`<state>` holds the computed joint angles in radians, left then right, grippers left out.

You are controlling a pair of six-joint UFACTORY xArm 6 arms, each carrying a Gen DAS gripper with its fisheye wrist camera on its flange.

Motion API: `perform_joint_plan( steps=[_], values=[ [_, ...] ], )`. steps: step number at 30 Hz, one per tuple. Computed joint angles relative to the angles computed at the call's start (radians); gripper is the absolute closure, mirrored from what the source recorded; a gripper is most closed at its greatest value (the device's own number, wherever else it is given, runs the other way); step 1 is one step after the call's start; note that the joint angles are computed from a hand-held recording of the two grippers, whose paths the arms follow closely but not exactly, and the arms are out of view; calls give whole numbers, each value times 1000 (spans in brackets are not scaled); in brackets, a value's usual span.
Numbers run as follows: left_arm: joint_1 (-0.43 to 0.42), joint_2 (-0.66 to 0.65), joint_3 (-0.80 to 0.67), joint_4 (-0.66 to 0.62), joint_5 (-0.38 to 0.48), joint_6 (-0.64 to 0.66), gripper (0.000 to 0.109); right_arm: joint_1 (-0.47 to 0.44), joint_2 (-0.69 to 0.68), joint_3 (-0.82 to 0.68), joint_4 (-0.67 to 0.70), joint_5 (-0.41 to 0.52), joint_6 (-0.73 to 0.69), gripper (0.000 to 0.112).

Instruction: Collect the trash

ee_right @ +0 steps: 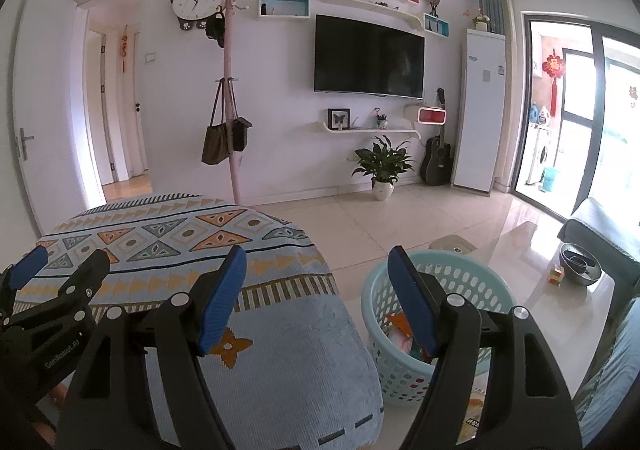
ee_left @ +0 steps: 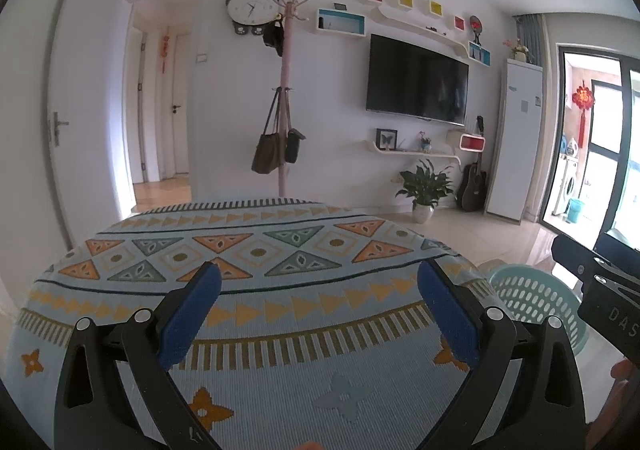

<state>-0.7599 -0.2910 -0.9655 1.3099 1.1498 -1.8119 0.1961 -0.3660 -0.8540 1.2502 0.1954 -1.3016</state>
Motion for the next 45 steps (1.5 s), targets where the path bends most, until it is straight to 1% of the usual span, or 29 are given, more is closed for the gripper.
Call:
perform_joint_plan(
  steps=[6, 8, 24, 31, 45],
  values=[
    [-4, 5, -5, -2, 3, 2, 13, -9, 6, 0, -39, 25, 36, 43],
    [-4, 5, -5, -2, 3, 2, 13, -1, 6, 1, -38, 13, 35, 43],
    [-10, 20, -14, 10, 0, 6, 13, 1, 5, 0, -11, 15, 6, 43],
    [-11, 20, -14, 12, 1, 8, 13, 1, 0, 3, -34, 20, 37, 43],
    [-13, 26, -16, 12, 5, 3, 13, 5, -11, 12, -42, 30, 39, 43]
  ],
)
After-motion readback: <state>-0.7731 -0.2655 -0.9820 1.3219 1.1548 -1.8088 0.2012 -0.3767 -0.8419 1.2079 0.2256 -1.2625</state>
